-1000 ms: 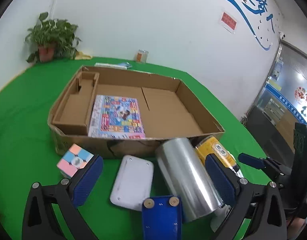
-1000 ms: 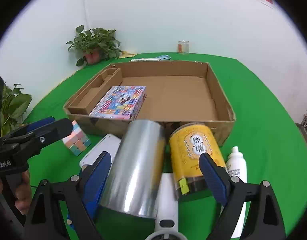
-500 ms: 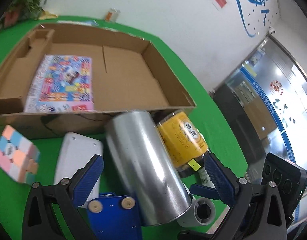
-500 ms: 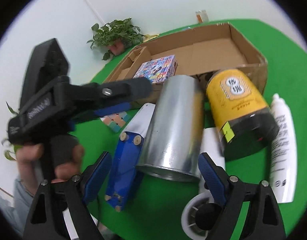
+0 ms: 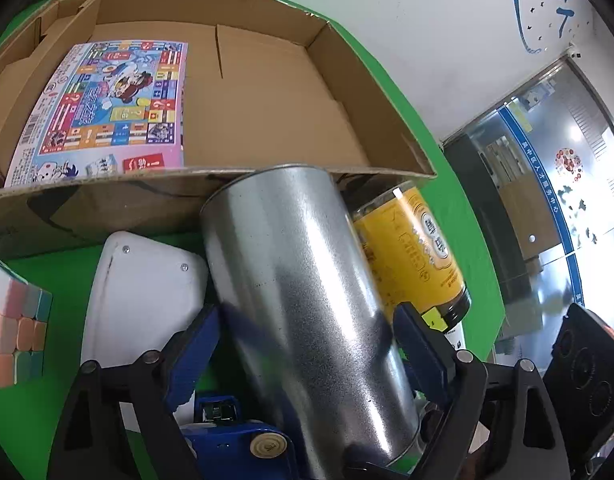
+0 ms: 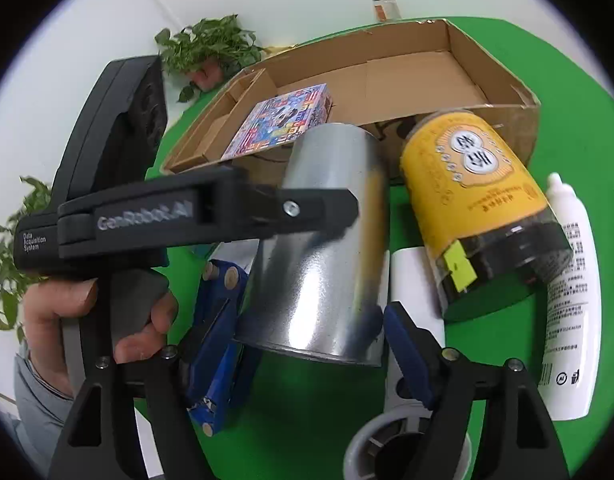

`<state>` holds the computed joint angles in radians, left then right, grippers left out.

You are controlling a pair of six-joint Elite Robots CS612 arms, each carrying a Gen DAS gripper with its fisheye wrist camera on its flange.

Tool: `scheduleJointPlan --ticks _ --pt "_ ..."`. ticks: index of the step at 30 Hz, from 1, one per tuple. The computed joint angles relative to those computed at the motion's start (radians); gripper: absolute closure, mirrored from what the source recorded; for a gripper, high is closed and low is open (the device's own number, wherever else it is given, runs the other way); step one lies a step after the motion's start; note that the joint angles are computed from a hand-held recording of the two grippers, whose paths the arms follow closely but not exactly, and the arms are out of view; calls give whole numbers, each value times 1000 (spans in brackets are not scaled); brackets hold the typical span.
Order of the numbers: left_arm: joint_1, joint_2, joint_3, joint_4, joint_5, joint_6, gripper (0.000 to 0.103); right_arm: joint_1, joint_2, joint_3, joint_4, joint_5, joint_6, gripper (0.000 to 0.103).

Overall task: Organize rigid objects
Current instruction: 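Grasp the silver metal cylinder with both tools and lift it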

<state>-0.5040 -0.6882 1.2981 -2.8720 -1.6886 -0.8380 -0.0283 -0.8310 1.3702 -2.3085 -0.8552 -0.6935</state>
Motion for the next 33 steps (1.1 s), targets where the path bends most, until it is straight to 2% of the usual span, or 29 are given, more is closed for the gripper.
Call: scheduleJointPlan --ticks 3,10,14,19,22,25,33 --pt "4 2 14 -23 -14 -3 17 10 -4 -3 8 -27 -14 27" --pt "11 9 17 -52 -15 4 17 16 24 -68 124 -29 -56 22" --pt "11 4 40 -94 -30 -5 18 29 39 -93 135 -55 -59 18" --pt "12 1 60 -121 -27 6 19 44 43 -89 101 -95 -58 14" --pt "10 -7 78 -148 -26 8 20 41 39 -79 91 -92 -51 14" --pt "0 -24 101 -179 6 25 22 40 22 -41 15 -107 -53 14" --pt "-10 -71 156 -246 51 5 23 31 2 -31 -15 -60 -75 14"
